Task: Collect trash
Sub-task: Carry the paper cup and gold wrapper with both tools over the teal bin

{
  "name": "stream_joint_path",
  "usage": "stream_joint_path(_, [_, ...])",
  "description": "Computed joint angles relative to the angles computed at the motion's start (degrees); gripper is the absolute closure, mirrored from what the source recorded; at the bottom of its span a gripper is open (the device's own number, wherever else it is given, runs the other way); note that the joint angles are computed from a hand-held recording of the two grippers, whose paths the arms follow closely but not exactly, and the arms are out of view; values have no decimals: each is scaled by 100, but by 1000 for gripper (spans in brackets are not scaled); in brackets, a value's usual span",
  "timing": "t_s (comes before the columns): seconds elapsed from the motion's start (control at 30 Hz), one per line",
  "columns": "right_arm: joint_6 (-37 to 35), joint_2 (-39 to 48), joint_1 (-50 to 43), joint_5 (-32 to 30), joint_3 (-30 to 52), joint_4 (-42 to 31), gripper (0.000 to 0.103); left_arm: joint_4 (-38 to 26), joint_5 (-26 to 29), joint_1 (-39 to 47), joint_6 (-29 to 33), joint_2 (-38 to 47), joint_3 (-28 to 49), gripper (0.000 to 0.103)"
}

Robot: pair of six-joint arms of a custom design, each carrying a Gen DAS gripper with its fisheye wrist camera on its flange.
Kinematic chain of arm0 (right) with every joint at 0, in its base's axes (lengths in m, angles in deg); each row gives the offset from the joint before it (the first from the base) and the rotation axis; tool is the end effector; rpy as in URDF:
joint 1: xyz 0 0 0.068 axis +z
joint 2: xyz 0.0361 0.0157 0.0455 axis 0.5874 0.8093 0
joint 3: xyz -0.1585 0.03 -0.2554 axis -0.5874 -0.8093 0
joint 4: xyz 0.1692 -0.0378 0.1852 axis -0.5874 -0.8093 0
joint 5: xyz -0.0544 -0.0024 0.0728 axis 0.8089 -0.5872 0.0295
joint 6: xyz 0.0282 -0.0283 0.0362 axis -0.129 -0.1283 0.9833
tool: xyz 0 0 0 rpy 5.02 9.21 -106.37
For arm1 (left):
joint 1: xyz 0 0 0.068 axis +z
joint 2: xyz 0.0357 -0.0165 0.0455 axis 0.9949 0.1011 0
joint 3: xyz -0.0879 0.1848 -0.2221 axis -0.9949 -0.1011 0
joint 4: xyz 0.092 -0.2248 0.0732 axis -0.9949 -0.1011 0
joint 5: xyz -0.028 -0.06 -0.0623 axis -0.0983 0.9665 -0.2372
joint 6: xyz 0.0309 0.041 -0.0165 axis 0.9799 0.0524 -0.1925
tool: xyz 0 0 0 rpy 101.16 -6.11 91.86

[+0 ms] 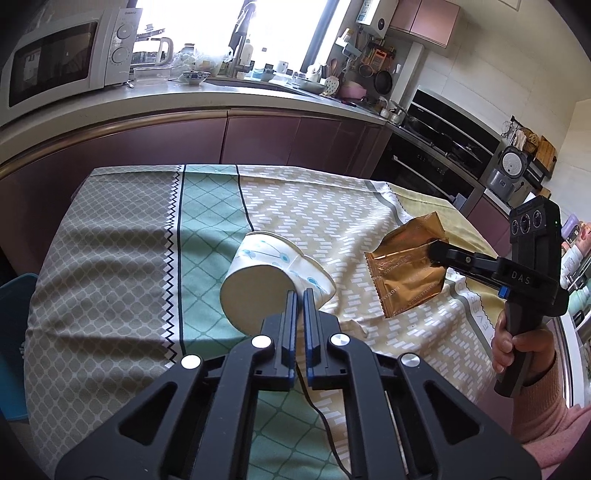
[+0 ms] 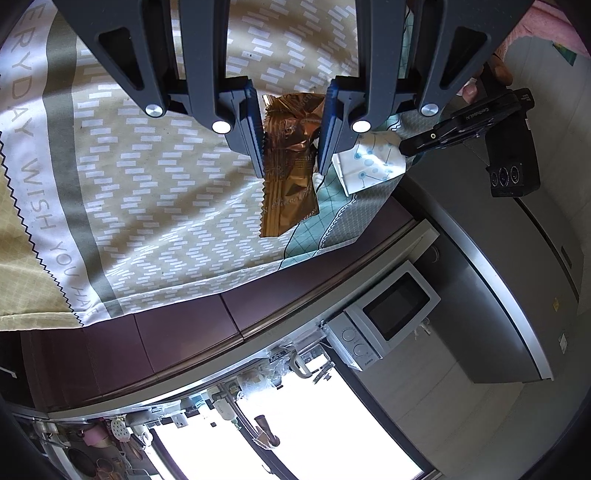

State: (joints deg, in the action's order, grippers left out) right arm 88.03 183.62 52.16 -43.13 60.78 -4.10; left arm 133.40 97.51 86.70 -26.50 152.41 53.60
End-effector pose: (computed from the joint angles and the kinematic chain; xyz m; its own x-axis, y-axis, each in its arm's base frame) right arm 0.3172 0.1122 0.0650 -0.7233 0.0471 -0.6889 -0.4673 0.7011 0.5386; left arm 0.2053 -0.0027 0.0866 -0.6825 -0.1336 -0.7186 0.1268 0.9466 -0.2963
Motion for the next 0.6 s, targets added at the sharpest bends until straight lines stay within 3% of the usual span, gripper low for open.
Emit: stream_joint_path(0.6, [111, 24, 303, -78, 152, 53, 77, -635, 443, 901, 459, -1161, -381, 99])
